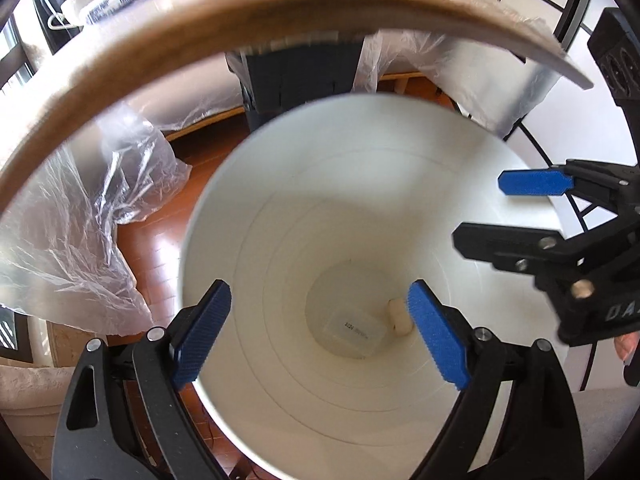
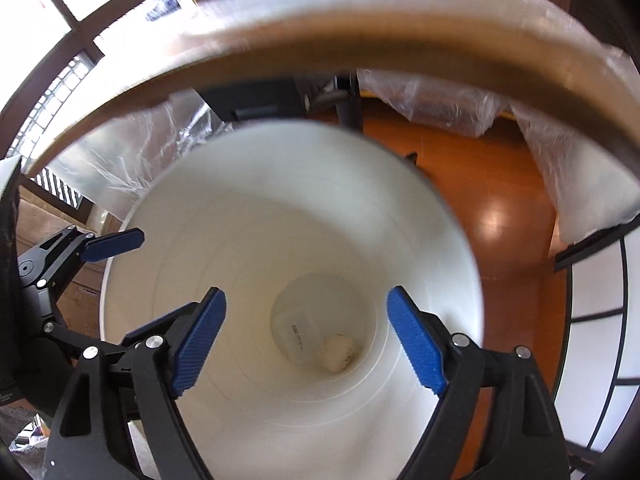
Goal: Collect trash
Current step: 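Move both tools back up over the table items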
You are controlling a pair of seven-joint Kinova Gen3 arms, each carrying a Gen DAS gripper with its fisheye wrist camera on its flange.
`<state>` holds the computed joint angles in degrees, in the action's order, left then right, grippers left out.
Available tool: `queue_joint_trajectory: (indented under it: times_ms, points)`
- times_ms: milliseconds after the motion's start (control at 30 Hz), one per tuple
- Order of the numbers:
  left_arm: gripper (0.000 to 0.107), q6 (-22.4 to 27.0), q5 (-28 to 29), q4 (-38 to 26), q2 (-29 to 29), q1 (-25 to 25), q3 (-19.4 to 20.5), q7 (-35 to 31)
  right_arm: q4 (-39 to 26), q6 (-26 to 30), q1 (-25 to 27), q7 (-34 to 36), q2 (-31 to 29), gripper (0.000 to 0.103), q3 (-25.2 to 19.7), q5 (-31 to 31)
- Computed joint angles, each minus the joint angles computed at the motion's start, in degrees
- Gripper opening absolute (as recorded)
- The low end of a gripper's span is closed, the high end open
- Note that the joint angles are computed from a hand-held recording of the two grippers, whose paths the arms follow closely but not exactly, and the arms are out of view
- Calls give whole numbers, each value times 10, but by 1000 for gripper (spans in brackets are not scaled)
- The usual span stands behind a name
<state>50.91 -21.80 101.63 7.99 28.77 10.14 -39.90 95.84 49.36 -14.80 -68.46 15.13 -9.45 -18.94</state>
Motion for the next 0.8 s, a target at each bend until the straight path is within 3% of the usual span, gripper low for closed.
queue_joint_trajectory:
  times_ms: [167,267,367,467,567,667,733,800]
  points:
    - [91,15,-33,-4,-44,0,18,39,10,7,51,80,-53,86,-3,-82]
    - [92,30,-95,-13,-79,-44,92,100,24,-12,74,139,-109,95,8,-136]
    - [102,61,-165,-37,-109,-98,172,151,48,-82,87,203,-172,99,16,-195]
    - [102,92,-234,-65,-120,-133,220,183,61,-146,40,266,-208,99,68,-256]
    - [102,109,-278,-98,-94,-86,173,191,21,-148,2,269,-190,99,94,-244]
    - [102,106,-250,-135,-72,-48,93,130,-27,-165,16,234,-154,99,55,-183]
    - [102,72,-242,-130,-75,-28,44,103,-44,-180,9,215,-138,99,44,-165]
    - [102,26,-220,-120,-83,-44,20,68,-65,-176,-3,168,-122,99,40,-127]
